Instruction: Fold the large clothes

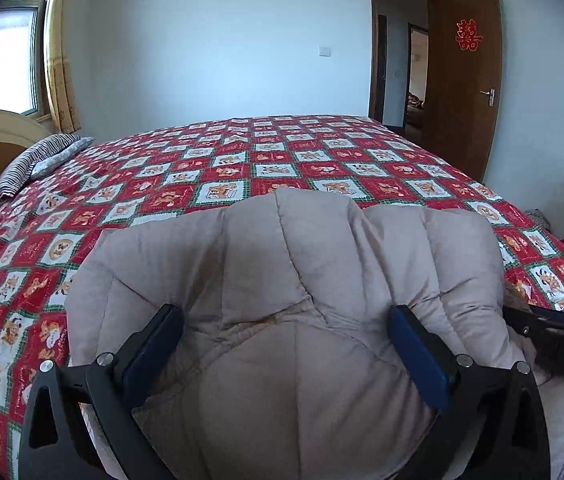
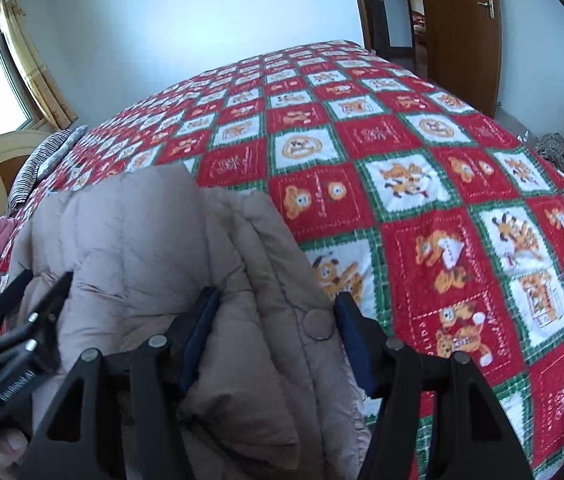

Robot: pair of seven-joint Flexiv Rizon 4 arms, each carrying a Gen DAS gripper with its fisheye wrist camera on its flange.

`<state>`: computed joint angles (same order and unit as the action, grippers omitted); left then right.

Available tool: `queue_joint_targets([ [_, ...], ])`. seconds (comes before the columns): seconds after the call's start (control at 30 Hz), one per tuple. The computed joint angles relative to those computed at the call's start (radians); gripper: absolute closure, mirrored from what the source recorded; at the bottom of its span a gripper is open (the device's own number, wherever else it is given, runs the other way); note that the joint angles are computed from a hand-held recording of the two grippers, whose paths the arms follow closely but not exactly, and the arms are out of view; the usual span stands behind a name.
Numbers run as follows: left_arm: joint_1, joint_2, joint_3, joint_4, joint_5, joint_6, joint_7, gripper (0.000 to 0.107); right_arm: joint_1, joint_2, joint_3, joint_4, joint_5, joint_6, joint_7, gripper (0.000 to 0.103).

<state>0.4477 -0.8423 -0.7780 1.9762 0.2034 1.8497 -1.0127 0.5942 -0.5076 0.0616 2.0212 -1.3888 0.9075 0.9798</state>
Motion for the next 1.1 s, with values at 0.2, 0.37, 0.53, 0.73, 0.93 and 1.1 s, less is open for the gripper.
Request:
queue_joint_targets([
  [0.2, -0.006, -0.002, 0.006, -0.008, -0.014, -0.024, 0.007, 0.005, -0.003, -0.035, -0.015, -0.012, -0.03, 0.031, 0.049, 0.038],
  [0.37, -0.018, -0.007, 0.011, -0.025, -0.055, -0.075, 0.028, 0.005, -0.031, -0.05, -0.022, -0.009, -0.097, 0.089, 0.129, 0.035],
  [0.53, -0.021, -0.008, 0.007, -0.033, -0.101, -0.114, 0.061, 0.005, -0.022, -0.061, -0.014, -0.022, -0.054, 0.068, 0.094, 0.035],
  [0.73, -0.027, -0.007, 0.009, -0.029, -0.136, -0.12, 0.091, 0.004, -0.006, -0.065, -0.023, -0.025, -0.028, 0.059, 0.075, 0.035],
  [0.93, -0.023, -0.013, 0.0, -0.027, -0.149, -0.119, 0.103, 0.004, 0.008, -0.072, -0.025, -0.033, -0.004, 0.038, 0.054, 0.034],
  [1.1, -0.024, -0.013, -0.001, -0.027, -0.154, -0.119, 0.106, 0.004, 0.019, -0.078, -0.027, -0.041, 0.022, 0.023, 0.029, 0.034],
])
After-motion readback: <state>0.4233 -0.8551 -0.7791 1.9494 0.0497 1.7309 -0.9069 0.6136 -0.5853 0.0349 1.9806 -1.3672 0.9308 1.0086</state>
